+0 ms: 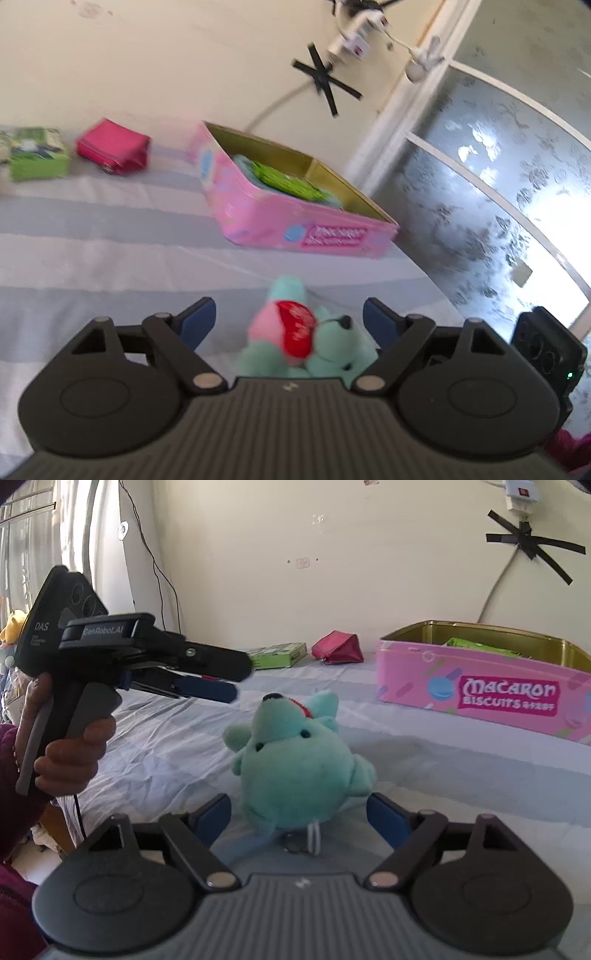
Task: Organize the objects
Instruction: 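Bring the left gripper to the elephant and grasp it beside the right gripper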
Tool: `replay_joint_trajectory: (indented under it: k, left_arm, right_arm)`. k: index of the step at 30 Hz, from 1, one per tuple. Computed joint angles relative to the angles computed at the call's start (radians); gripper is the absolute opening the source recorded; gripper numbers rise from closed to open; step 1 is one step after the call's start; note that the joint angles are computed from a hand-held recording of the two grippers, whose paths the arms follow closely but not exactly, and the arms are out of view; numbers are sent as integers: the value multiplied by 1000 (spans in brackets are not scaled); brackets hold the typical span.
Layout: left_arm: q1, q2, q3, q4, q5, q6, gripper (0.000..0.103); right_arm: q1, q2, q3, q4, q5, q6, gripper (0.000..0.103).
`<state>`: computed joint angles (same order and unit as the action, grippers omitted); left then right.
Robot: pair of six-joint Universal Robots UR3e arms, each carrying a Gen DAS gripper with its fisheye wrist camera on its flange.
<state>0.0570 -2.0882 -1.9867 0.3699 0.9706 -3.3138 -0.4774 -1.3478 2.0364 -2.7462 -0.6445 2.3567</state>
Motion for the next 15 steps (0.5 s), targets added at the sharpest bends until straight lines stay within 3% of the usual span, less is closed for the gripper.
replay_joint_trajectory:
  k: [3,4,10,15]
  left_arm:
    - [-31,-39,74,-79,9,15,84]
    - [-41,-55,103,-114,9,22,77]
    - [-58,-85,195,-191,-22,-17,68]
    - [-155,-140,352,-297,72,-28,65]
  right_arm:
    - [28,37,-30,-13,-37,43,60]
    - [27,42,-31,-16,-31,54,56]
    - [-2,38,-16,-101,-49,78,53]
    - [-63,56,-1,-238,-63,163,53]
